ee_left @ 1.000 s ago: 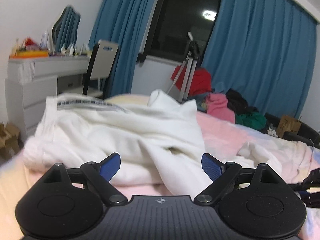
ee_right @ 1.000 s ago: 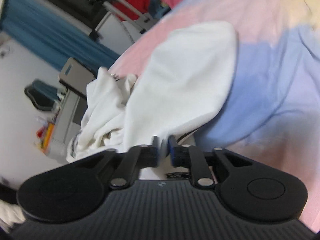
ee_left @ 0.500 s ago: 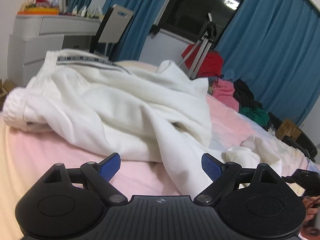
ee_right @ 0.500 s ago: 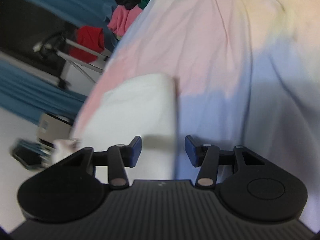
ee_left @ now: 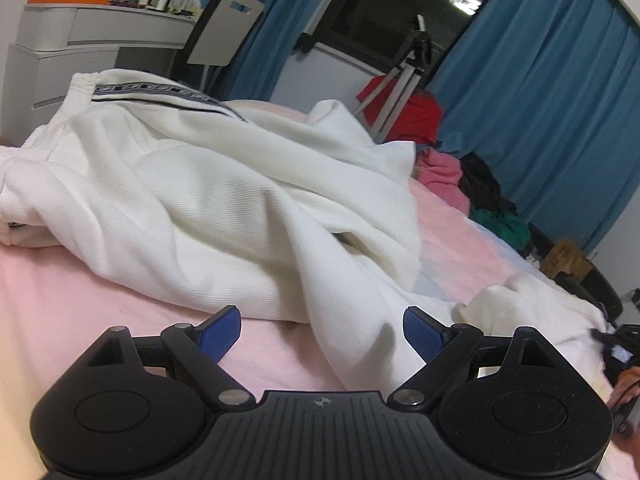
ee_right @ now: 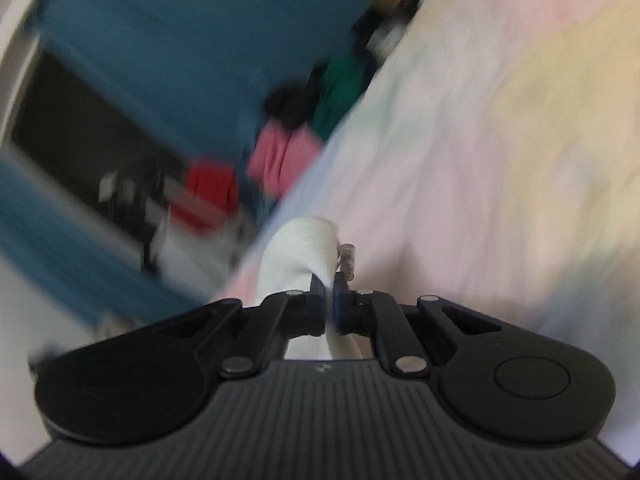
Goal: Fold clothes
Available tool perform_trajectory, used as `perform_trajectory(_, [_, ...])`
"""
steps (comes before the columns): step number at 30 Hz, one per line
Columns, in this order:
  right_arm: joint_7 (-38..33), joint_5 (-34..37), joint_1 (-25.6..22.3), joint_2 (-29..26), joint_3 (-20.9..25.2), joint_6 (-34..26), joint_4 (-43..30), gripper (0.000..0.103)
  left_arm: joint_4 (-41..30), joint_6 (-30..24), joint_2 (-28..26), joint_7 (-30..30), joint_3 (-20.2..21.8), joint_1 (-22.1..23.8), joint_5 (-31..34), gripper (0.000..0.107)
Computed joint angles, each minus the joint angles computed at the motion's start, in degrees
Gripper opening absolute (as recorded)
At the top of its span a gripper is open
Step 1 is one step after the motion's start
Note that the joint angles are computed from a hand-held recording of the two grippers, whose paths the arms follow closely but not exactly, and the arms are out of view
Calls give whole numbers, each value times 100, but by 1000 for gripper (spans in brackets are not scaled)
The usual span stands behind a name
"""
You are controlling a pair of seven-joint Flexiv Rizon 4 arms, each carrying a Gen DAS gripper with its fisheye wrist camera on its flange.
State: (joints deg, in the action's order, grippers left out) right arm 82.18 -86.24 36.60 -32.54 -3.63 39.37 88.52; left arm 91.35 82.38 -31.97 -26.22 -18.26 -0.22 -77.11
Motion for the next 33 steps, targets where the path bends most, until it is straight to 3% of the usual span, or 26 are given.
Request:
perform_trajectory(7, [602, 1357, 292, 903, 611, -2286, 1202, 6, 147, -425, 246, -127, 151, 22, -252, 90])
perform_trajectory(9, [1244, 1577, 274, 1096, 784, -2447, 1509, 6, 211, -600, 322, -579, 324, 35, -105, 90])
perform_trajectory(12, [1606, 1746, 291, 1193, 942, -2719, 1642, 6, 196, -932, 328, -1573, 530, 151, 159, 90])
perform_trajectory(16, [935, 2026, 314, 1039, 1012, -2983, 1370, 6, 23, -1508, 161, -2893, 599, 457, 339, 90])
perform_trajectory(20, [881, 2120, 384, 1030, 1029, -3045, 1378, 6, -326, -1575, -205, -3761, 566, 615, 366, 88])
perform_trajectory(22, [821, 2142, 385, 1065, 1042, -3053, 1431, 6, -598, -1358, -467, -4195, 541, 635, 460, 82])
perform_trajectory(25, [692, 2234, 384, 1028, 1053, -3056, 1403, 6, -1051, -1047, -821, -4725, 516, 677, 833, 66])
perform_trajectory(27, [653, 2281, 364, 1004, 1037, -3012, 1379, 6, -1317, -946, -991, -5023, 598, 685, 1254, 47])
perform_trajectory(28, [666, 2302, 364, 997, 1032, -2994, 1370, 6, -1458, -1092, -1060, -5257, 706, 704, 1561, 42])
perform_trajectory(30, [751, 2326, 364, 987, 1022, -2948, 1379, 6, -1616, -1391, -1072, -5528, 759, 842, 1934, 19])
perform_trajectory(33, [980, 2364, 389, 1005, 1026, -2923, 1411, 6, -1674, -1635, -946, -5455, 560, 1172, 2178, 15])
